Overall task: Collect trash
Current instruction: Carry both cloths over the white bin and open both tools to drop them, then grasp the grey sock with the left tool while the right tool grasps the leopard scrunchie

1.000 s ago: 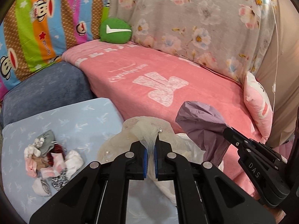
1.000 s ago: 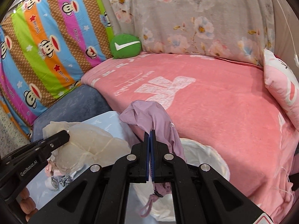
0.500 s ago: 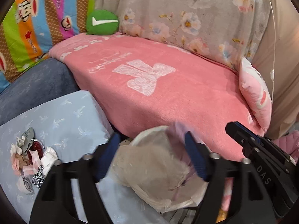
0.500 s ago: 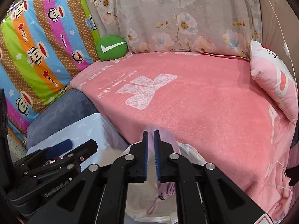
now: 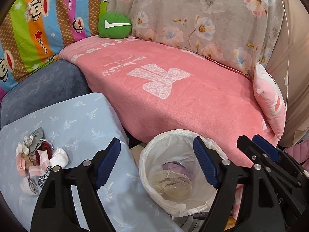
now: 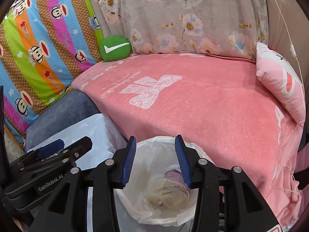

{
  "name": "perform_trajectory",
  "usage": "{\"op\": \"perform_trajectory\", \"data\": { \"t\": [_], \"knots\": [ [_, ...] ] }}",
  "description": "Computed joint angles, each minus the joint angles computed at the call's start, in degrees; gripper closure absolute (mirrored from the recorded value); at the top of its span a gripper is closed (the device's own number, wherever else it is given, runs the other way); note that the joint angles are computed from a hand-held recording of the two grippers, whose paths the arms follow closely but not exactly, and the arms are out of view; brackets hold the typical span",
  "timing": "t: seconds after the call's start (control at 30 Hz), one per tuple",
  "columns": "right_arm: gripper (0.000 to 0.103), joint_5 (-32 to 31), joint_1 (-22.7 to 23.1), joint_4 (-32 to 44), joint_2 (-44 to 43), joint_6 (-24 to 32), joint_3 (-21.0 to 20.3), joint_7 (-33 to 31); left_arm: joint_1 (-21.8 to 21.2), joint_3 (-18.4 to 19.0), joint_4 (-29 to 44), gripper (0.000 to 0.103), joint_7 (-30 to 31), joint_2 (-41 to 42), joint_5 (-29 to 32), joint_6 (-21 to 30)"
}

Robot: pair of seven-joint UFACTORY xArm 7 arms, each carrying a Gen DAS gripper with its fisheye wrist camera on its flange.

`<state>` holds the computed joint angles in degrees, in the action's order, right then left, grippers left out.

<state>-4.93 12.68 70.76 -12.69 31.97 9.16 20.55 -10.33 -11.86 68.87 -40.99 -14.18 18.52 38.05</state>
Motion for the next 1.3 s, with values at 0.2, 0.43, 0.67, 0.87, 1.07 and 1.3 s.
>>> {"op": "perform_trajectory", "data": {
  "t": [0.2,0.43,0.67,0.87,1.07,1.3],
  "knots": [
    [0.057,0.6,1.1,-1.5,-1.1,-0.1,0.9,0.2,1.3,0.4,-3.8,0.029,-1.4,-3.3,-0.2,0.4],
    [0.057,0.4,2.8,-2.0,-1.3,0.2,2.4,1.0,3.3,1.0,-8.4,0.029,-2.0,-7.9,-1.7,0.7],
    [0.055,-0.6,4.5,-1.5,-0.6,0.8,3.7,2.3,5.9,1.2,-12.1,0.029,-1.9,-12.2,-2.5,0.7],
    [0.053,-1.5,6.4,-1.3,0.6,1.3,4.9,3.5,7.8,1.8,-15.6,0.029,-1.5,-15.4,-3.4,1.1],
    [0.053,-2.1,9.0,-0.2,3.2,1.9,6.1,4.3,10.5,2.5,-20.0,0.028,-1.1,-19.4,-3.5,3.1],
    [0.050,-3.1,12.9,2.0,7.4,2.7,7.4,5.4,14.1,4.9,-25.5,0.025,-0.2,-23.8,-4.1,6.8]
  ]
}}
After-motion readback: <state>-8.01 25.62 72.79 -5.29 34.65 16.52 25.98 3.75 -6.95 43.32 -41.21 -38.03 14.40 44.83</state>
